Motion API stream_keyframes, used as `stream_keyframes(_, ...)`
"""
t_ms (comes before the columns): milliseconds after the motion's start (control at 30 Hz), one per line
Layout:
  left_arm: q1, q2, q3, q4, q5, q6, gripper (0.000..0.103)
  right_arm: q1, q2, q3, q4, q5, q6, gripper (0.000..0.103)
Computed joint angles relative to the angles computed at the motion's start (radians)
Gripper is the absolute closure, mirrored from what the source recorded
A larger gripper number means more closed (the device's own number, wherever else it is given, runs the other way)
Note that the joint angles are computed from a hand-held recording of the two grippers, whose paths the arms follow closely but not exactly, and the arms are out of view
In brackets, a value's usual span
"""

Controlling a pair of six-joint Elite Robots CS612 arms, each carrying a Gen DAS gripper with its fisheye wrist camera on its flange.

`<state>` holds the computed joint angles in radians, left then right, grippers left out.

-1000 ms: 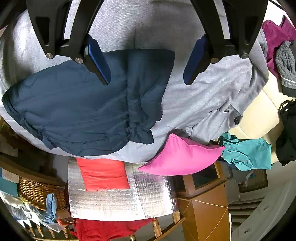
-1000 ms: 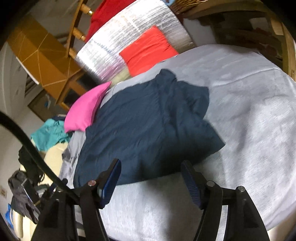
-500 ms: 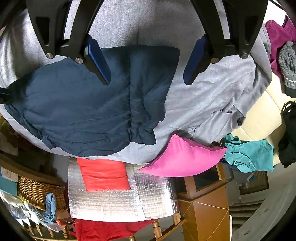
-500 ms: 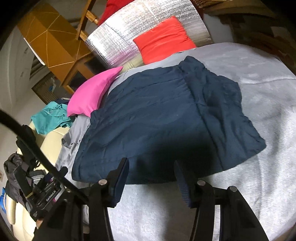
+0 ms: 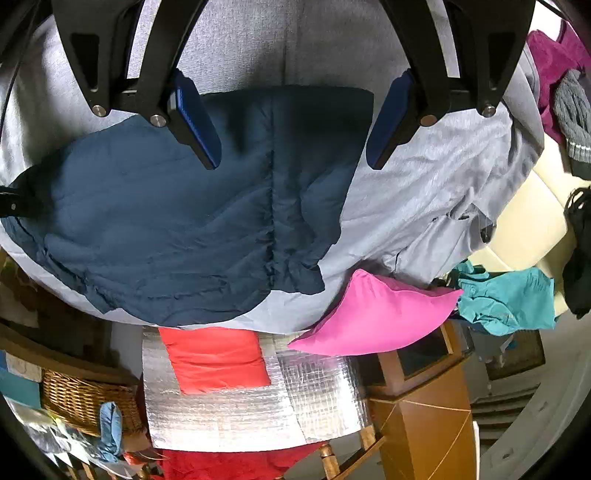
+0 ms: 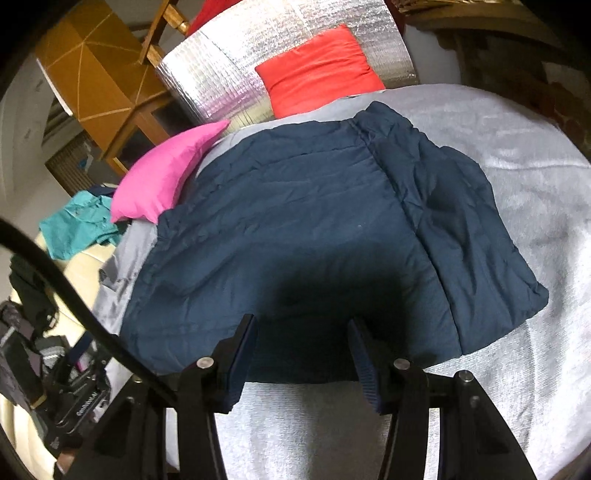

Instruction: Fold large clothes

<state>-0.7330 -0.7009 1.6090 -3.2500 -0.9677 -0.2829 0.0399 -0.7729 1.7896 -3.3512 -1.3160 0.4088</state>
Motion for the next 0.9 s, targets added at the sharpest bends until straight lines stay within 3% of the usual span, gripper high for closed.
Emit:
stream_keyframes(400,0.004,0.011,-0.030,0.073,-0.015,-0.023,0.022,0.025,-0.005,-0.012,0.034,-0.090,-0.058,0.048)
stream_keyframes(900,0.032,0.015,-0.056,0.171,-0.099,-0.159,0.022,0.063,-0.005,-0.026,0.057,-0.229,-0.123,0.048)
